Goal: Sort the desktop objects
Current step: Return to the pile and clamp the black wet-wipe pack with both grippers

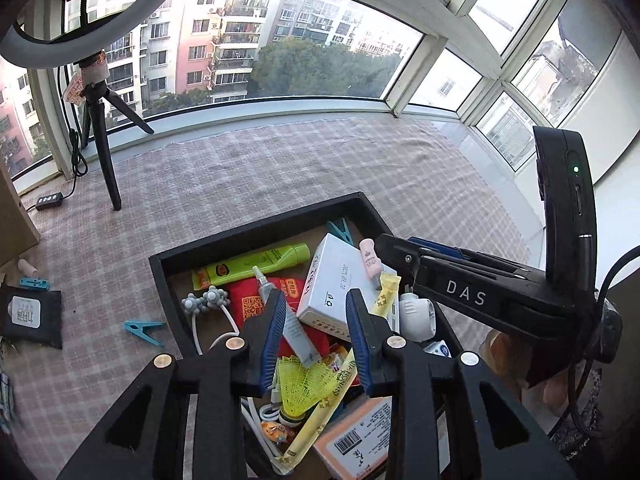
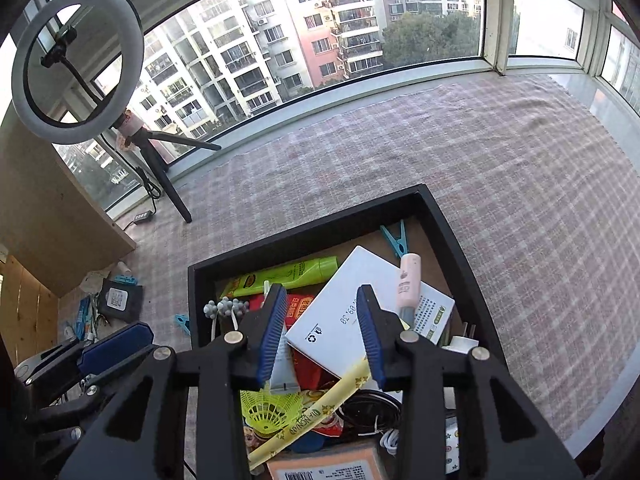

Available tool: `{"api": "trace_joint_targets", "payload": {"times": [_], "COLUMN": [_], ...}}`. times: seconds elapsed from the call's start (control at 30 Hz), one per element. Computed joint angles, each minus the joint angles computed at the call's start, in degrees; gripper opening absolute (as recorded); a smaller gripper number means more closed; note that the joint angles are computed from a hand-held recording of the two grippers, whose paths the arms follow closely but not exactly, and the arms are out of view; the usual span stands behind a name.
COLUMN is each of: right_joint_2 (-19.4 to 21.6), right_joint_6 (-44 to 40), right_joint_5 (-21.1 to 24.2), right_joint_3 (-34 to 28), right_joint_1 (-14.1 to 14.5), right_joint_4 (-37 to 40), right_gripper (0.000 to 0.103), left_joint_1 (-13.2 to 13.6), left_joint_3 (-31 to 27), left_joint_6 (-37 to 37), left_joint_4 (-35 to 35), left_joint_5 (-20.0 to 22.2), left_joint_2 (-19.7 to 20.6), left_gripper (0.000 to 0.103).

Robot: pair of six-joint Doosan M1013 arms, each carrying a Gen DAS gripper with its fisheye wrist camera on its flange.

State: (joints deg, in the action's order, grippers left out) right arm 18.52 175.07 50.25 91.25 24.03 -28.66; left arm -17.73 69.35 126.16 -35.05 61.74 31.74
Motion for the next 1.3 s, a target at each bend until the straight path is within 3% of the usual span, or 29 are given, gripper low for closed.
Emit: {"api": "trace_joint_targets", "payload": {"times": [0.4,0.7,0.87,1.17,1.3], "right_joint_2": [4.0,9.0,13.2,23.5,28.9], "right_joint_6": [-8.4,-20.9,-30.8,-46.9,-53.5], "right_joint_5": [-3.1,-6.0,-6.8,-2.5,0.9], "right_joint_3": [-4.1,-11.0,-17.3,-32.8,-41.0], "right_joint_1": [0.5,0.9,1.2,1.2,1.3], "right_joint_4": [4.6,10.3,14.8,24.5,29.1], "right_gripper": [0.036,0.036,0.036,0.036,0.030], "left_joint_1": [4.3,8.8,12.0,15.7,16.3], "left_joint_3": [-0.1,1.5,1.7,0.4,-0.7], "left_joint_6": [-7.0,-15.5,-21.2,-29.2,-31.6], "left_joint_4": [2.3,7.3,8.3,11.7,13.0], "left_joint_5": [-2.9,-8.7,-10.0,-11.8,-11.9], "left_joint_2": [1.2,1.6,2.7,5.2,6.5], "left_gripper": [0.030,0.030,0.030,0.029,0.029]}}
